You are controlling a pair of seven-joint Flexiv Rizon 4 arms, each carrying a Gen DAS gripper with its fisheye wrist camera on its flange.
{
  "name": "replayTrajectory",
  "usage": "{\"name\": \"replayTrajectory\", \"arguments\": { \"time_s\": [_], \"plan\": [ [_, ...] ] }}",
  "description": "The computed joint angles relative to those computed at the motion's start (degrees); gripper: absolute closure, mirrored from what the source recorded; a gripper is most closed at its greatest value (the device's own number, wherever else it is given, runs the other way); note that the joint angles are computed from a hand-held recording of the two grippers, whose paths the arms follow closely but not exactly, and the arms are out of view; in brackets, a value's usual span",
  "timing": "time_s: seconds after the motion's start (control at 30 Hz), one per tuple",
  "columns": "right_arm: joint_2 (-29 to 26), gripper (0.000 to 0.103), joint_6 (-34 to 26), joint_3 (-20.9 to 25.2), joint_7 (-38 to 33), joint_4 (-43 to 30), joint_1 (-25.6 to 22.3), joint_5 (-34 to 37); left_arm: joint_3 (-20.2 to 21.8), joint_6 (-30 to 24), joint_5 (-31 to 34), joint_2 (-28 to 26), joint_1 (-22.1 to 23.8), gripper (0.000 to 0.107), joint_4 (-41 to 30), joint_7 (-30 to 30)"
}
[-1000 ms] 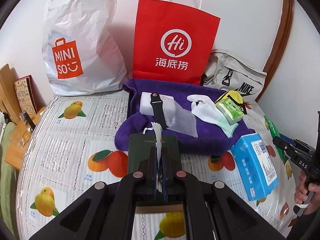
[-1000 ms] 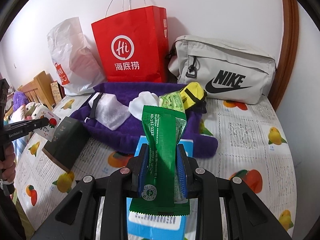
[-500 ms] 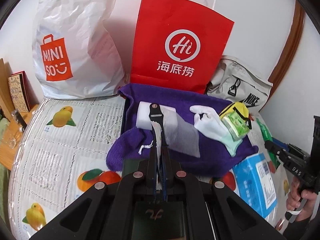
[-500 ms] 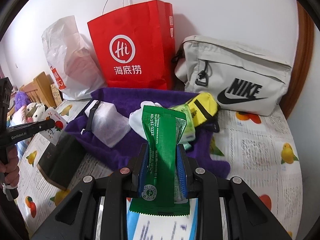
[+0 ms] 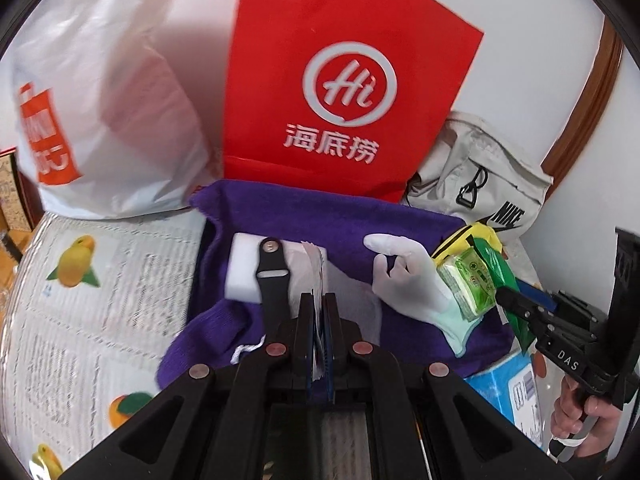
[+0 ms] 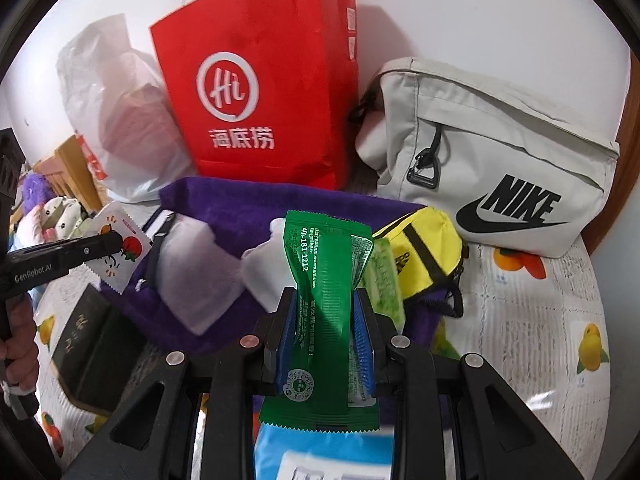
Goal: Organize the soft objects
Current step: 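Release the orange-slice packet onto the towel with the left tool while the right tool releases the green packet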
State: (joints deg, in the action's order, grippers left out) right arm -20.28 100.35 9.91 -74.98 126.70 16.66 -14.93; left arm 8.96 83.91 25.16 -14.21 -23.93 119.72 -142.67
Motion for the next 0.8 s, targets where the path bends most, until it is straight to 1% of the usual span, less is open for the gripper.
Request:
{"name": "replayTrajectory", "arguments": {
  "time_s": [0.07,0.13,0.23,0.3,0.37,0.43,0.47,0.5,0.53,0.57,0.6,0.63,0.67,0.7,0.73,0.77,0.8],
  "plan": [
    [-0.9,0.075,-0.7,0.5,-0.1,-1.2,-0.6,-0.2,-0.9,-0.9,-1.1,-1.5,0.5,0.102,-1.5,1.2],
    [-1.7,0.075,-1.5,-1.1,0.2,-2.4,0.8,-0.4,-1.2,-1.0,-2.0,-2.6,0.8,0.102,-2.3,2.3],
    [-2.8,0.075,-2.5,-2.5,0.4,-3.7,2.1,-0.5,-4.4,0.8,-7.1,-4.2,3.7,0.102,-1.6,7.5],
    [-3.7,0.074,-3.7,-2.5,0.6,-4.8,2.0,-0.6,-6.0,1.0,-10.4,-5.1,4.9,0.102,-1.3,11.5],
    [-4.2,0.074,-5.1,-2.2,0.8,-5.5,1.7,-0.6,-5.9,0.5,-12.7,-5.6,4.7,0.101,-1.2,13.5],
    [-4.6,0.073,-5.9,-1.9,0.8,-6.1,1.3,-0.5,-5.7,0.9,-14.8,-5.9,4.5,0.098,-0.9,15.1],
    [-4.9,0.072,-6.3,-1.2,0.7,-6.4,0.6,-0.4,-4.6,0.6,-15.1,-6.0,3.5,0.093,-1.0,15.0],
    [-5.0,0.070,-6.4,-0.9,0.7,-6.5,0.3,-0.2,-2.9,0.1,-14.8,-6.2,2.1,0.085,-1.4,14.3],
    [-5.2,0.070,-6.3,-0.7,0.7,-6.7,0.0,0.0,-1.5,-0.4,-14.4,-6.2,0.9,0.081,-1.7,13.7],
    [-5.2,0.068,-6.4,-0.8,0.7,-6.8,0.0,0.1,-0.3,-0.9,-13.8,-6.2,0.0,0.073,-2.0,12.9],
    [-5.3,0.063,-6.7,-0.4,0.5,-7.0,-0.3,0.1,1.2,-1.4,-12.8,-6.1,-1.2,0.066,-2.3,11.7],
    [-5.2,0.059,-7.0,-0.1,0.3,-7.1,-0.6,0.1,1.9,-1.7,-12.0,-5.9,-1.7,0.062,-2.5,11.0],
    [-5.1,0.051,-7.1,-0.4,0.2,-7.1,-0.4,0.0,2.6,-1.8,-11.1,-5.7,-2.1,0.057,-2.6,10.2],
    [-5.0,0.045,-6.4,-1.9,0.6,-6.8,1.0,-0.2,3.8,-2.6,-9.6,-5.6,-3.1,0.054,-3.1,8.7],
    [-4.8,0.043,-5.4,-2.7,0.8,-6.5,1.7,-0.2,4.8,-3.7,-8.1,-5.3,-3.9,0.054,-3.6,7.3],
    [-4.6,0.038,-4.8,-3.1,0.8,-6.2,2.0,-0.3,4.6,-4.2,-7.3,-5.0,-3.6,0.053,-3.7,6.7],
    [-4.5,0.035,-4.6,-3.0,0.8,-6.0,2.0,-0.2,4.2,-4.7,-6.5,-4.5,-3.3,0.053,-3.6,6.4]
  ]
}}
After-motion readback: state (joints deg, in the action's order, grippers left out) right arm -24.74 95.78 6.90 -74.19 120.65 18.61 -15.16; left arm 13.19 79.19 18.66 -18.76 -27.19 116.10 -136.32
